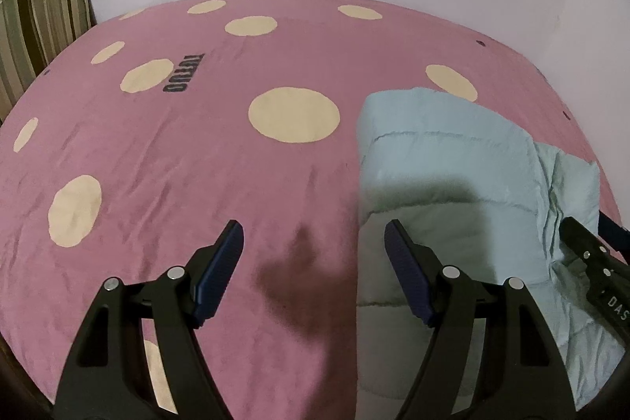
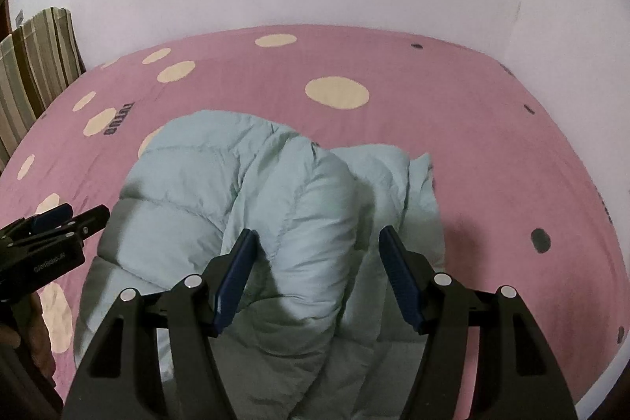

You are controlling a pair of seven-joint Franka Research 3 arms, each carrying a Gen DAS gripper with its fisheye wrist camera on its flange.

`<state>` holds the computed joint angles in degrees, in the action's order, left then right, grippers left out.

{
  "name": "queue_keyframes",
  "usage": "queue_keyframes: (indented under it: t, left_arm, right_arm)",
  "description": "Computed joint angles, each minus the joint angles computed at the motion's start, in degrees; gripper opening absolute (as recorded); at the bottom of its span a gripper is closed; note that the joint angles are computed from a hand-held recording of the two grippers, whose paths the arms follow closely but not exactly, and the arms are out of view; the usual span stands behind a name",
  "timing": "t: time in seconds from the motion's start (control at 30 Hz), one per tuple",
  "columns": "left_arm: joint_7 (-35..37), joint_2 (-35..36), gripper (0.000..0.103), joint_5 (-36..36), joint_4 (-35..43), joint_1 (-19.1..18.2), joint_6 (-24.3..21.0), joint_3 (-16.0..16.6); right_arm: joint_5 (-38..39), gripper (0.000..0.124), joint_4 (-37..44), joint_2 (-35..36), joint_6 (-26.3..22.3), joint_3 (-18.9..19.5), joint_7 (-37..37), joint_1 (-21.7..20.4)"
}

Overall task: Fold large clothes
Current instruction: 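Open the left gripper and release the jacket bundle onto the bed, then grasp the jacket edge with the right gripper while the left gripper presses the bundle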

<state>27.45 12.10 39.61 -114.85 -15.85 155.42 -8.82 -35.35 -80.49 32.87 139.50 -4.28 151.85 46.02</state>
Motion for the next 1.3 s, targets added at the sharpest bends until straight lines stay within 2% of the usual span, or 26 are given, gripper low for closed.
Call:
queue_keyframes:
  t: [0.33,0.43,0.5,0.57,0.67,0.87,0.97,1.13,1.3]
  left_arm:
    - [-0.6,1.3,0.074,0.5,0.2,-0.4,0.7,0.5]
    - [-1.6,1.3,0.074,1.6,0.3,-0.9,0.2,0.7]
    - [-2.4,1.5,0.074,2.5,0.8,-1.3,-0.8,0.8]
    - [-3.9,1.8,0.074,4.0,1.7,-2.1,-2.7,0.9]
    - [-6.2,2.1,0.074,4.8,3.4,-3.3,-7.6,0.6]
    - [-7.6,2.2,0.074,5.7,5.4,-4.2,-11.2,-0.5]
    - [-8.3,2.7,0.077,6.1,6.1,-4.7,-11.2,-0.9]
    - [-7.6,5.3,0.079,6.2,8.7,-6.0,-13.1,-1.0]
    - [-6.3,8.8,0.080,6.7,12.8,-8.1,-17.9,-0.6]
  right_arm:
    - [2.4,0.061,-0.6,0.9,1.3,0.2,-0.6,-0.4]
    - [4.3,0.040,-1.1,1.0,2.5,1.0,-1.9,-1.3]
    - [4.9,0.034,-0.4,1.6,2.6,0.8,-2.7,-1.2]
    - [4.9,0.021,-0.7,1.6,3.3,0.5,-3.1,-0.9]
    - [2.4,0.012,-0.9,1.3,3.3,-1.2,-2.2,0.7]
    - [-7.3,0.008,-1.6,-0.2,-0.3,-3.9,1.0,3.9]
    - [-10.3,0.008,-2.7,-1.3,-1.8,-3.1,1.7,3.0]
    - [-7.6,0.008,-4.6,-1.4,-1.4,-0.3,0.2,-1.0]
    - [-6.9,0.008,-3.6,0.5,-2.2,-0.3,-1.0,-1.2]
